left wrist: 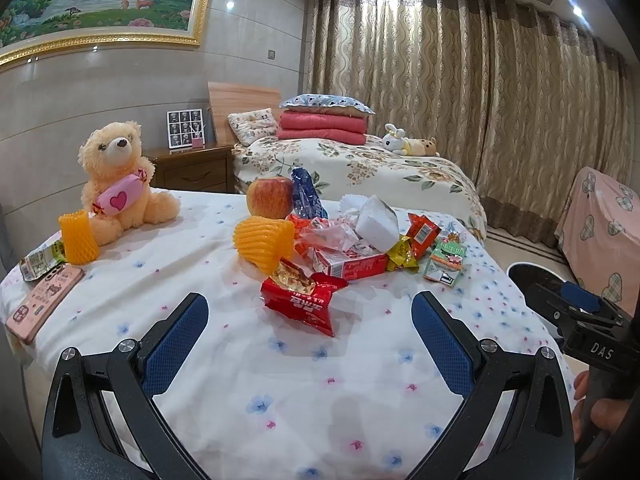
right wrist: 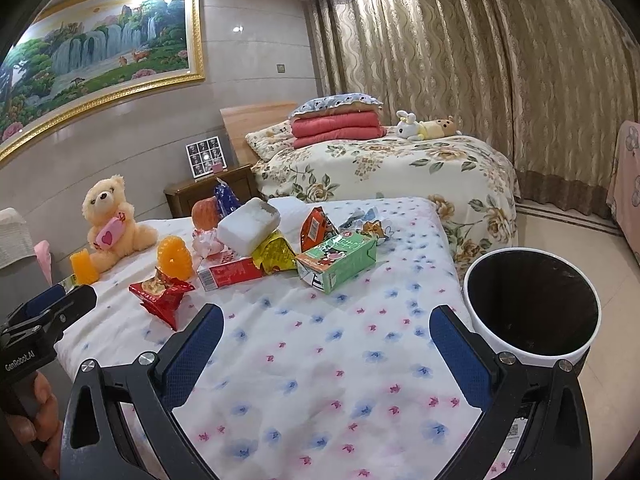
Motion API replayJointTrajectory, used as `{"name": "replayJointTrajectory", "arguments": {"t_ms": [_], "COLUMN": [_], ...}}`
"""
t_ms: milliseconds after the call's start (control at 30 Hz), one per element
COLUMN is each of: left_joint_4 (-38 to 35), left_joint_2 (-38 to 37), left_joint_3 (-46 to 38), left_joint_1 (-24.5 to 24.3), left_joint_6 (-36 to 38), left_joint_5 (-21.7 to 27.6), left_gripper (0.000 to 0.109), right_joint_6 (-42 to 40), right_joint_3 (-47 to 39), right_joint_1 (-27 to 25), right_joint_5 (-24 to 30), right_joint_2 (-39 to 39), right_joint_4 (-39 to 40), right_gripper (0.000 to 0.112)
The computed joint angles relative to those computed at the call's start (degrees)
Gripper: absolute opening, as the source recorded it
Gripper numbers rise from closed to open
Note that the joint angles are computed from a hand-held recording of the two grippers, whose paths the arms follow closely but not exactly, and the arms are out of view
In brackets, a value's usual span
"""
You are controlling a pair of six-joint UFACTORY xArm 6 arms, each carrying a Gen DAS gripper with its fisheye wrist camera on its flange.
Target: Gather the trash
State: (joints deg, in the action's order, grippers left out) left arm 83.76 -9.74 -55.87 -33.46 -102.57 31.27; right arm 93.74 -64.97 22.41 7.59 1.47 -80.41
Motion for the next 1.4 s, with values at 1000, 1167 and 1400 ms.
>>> {"name": "replayJointTrajectory", "arguments": {"t_ms": [1000, 1167, 1400], "left_joint_4": [0.56, 0.53, 0.86], "left_joint_2": [0.05, 0.02, 0.18], "left_joint_3": [0.25, 0.12, 0.21], "left_joint_1": [0.53, 0.53, 0.34], "left_joint_6": [-0.12, 0.03, -0.53], "left_joint_5": [-0.75, -0.72, -0.70], "left_gripper": [0.103, 0.103, 0.103], "right_joint_6": [1.37, 1.98, 1.61], "right_joint_3": [0.17, 0.16, 0.27], "right_joint_1": [-0.45, -0.43, -0.47], "right_joint_5": [-1.26, -1.37, -1.41], "right_joint_2": [-0.15, -0.16, -0.22], "right_joint_4": [-0.40, -0.88, -0.42], "right_gripper": [0.103, 0.103, 0.103]}}
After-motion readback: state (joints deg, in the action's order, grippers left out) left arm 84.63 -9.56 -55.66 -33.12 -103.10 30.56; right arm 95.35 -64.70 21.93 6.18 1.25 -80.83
